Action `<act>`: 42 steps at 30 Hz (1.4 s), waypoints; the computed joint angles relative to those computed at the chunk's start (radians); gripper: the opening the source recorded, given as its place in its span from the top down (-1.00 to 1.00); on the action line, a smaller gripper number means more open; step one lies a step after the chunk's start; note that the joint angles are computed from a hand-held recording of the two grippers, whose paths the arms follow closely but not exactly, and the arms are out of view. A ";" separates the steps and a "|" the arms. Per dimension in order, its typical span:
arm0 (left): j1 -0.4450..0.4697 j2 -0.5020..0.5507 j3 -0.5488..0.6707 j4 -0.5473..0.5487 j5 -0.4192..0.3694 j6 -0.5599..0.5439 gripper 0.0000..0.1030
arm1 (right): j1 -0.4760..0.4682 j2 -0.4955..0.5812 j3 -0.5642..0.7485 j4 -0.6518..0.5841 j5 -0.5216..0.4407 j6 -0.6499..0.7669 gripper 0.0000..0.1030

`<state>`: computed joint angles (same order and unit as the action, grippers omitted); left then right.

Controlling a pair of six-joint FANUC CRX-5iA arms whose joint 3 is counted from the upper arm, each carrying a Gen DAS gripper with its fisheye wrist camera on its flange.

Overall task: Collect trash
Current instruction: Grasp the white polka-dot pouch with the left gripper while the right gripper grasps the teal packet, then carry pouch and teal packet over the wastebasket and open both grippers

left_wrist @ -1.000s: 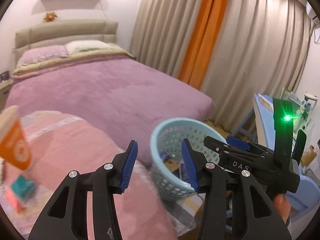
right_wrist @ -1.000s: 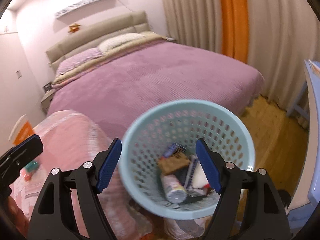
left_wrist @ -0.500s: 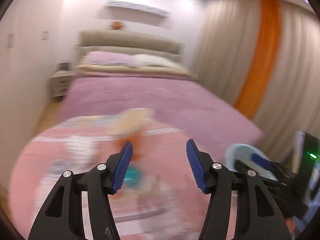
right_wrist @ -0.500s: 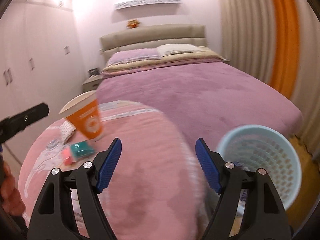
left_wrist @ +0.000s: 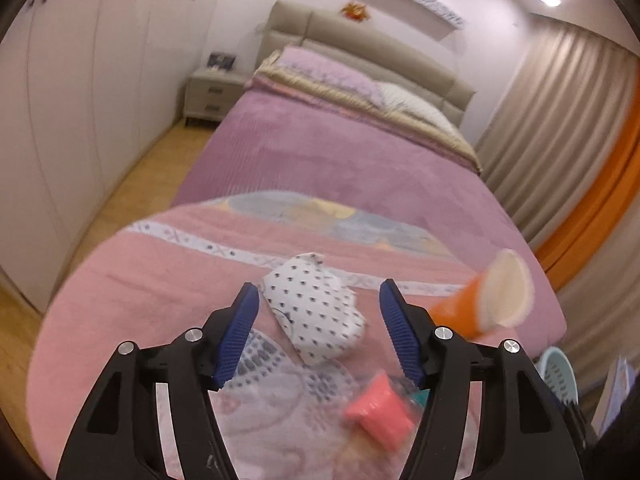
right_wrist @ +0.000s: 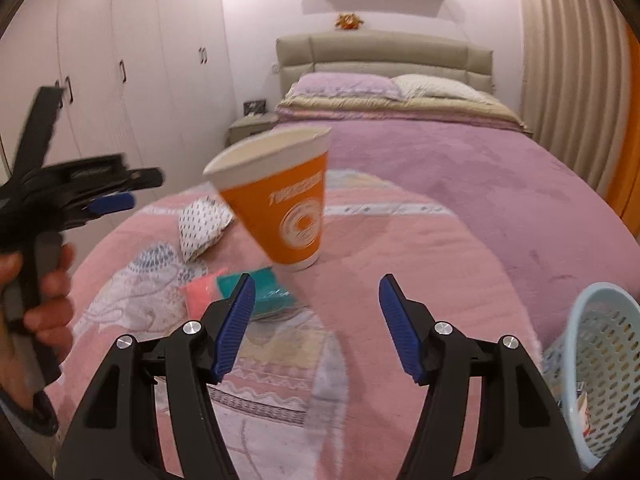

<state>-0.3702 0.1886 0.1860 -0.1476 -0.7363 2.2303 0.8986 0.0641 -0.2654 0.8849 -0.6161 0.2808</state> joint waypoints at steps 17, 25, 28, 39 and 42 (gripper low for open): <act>-0.072 0.176 0.205 -0.193 -0.232 0.041 -0.09 | 0.020 0.091 0.134 -0.212 -0.023 0.259 -0.18; -0.035 0.109 0.096 -0.105 -0.121 -0.008 0.56 | 0.016 0.145 0.251 -0.388 -0.068 0.424 -0.31; -0.029 0.089 0.068 -0.103 -0.084 0.004 0.57 | 0.012 0.168 0.289 -0.438 -0.081 0.464 -0.31; -0.017 0.054 0.014 -0.066 0.010 -0.016 0.57 | -0.025 0.194 0.351 -0.594 -0.083 0.575 -0.19; -0.018 0.047 0.004 -0.059 0.031 -0.026 0.57 | -0.045 0.204 0.377 -0.657 -0.090 0.604 -0.18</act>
<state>-0.3883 0.2351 0.1897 -0.2066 -0.7056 2.2044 0.8538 0.2678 0.1112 0.2276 -0.7065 0.8846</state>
